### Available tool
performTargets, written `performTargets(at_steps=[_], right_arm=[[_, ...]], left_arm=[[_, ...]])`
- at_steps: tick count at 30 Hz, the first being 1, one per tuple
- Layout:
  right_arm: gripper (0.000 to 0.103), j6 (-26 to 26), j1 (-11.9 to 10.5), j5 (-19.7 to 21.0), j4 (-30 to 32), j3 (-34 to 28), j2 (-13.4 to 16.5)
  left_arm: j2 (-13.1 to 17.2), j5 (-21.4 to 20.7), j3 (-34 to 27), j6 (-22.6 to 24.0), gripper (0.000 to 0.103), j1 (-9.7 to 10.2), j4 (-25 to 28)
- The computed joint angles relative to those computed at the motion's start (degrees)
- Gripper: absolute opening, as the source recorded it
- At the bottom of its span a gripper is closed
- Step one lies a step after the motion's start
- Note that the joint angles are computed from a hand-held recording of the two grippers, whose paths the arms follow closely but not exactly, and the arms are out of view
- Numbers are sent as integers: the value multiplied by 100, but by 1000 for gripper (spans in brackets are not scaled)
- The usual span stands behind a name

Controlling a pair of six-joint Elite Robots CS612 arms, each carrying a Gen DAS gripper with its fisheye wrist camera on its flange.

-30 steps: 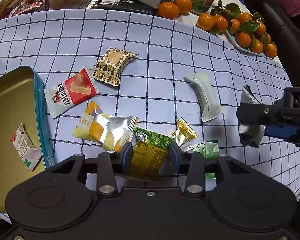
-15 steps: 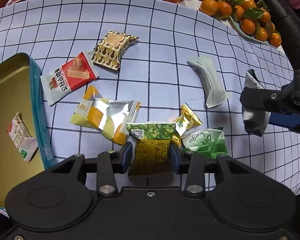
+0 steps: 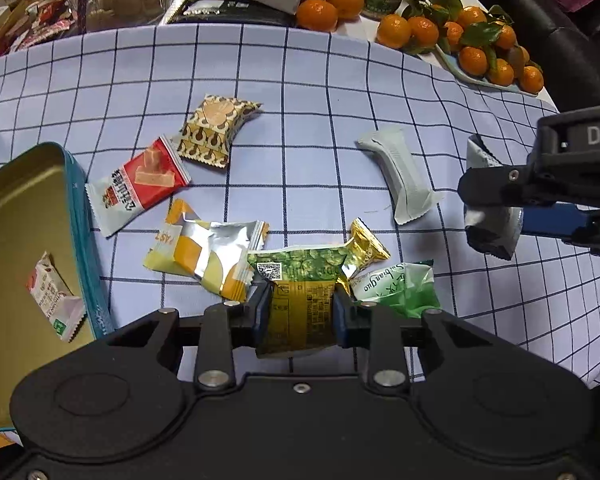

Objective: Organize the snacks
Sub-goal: 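Lift both packets and carry the yellow-green packet with the left gripper toward the tin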

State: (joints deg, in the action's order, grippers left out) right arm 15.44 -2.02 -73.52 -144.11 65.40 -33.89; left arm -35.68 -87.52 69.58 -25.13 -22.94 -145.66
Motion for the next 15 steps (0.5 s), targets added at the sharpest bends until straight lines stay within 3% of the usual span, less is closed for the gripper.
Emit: performTargets(at_steps=[10,15], right_arm=[[39,143,156,-157,-199,-46,61],[39,-136,329,-151,-556,-10,76]], left_arm=[[-360,601,568,-207,39,98,-663],[-562,967,868,-408,39,205,-790]])
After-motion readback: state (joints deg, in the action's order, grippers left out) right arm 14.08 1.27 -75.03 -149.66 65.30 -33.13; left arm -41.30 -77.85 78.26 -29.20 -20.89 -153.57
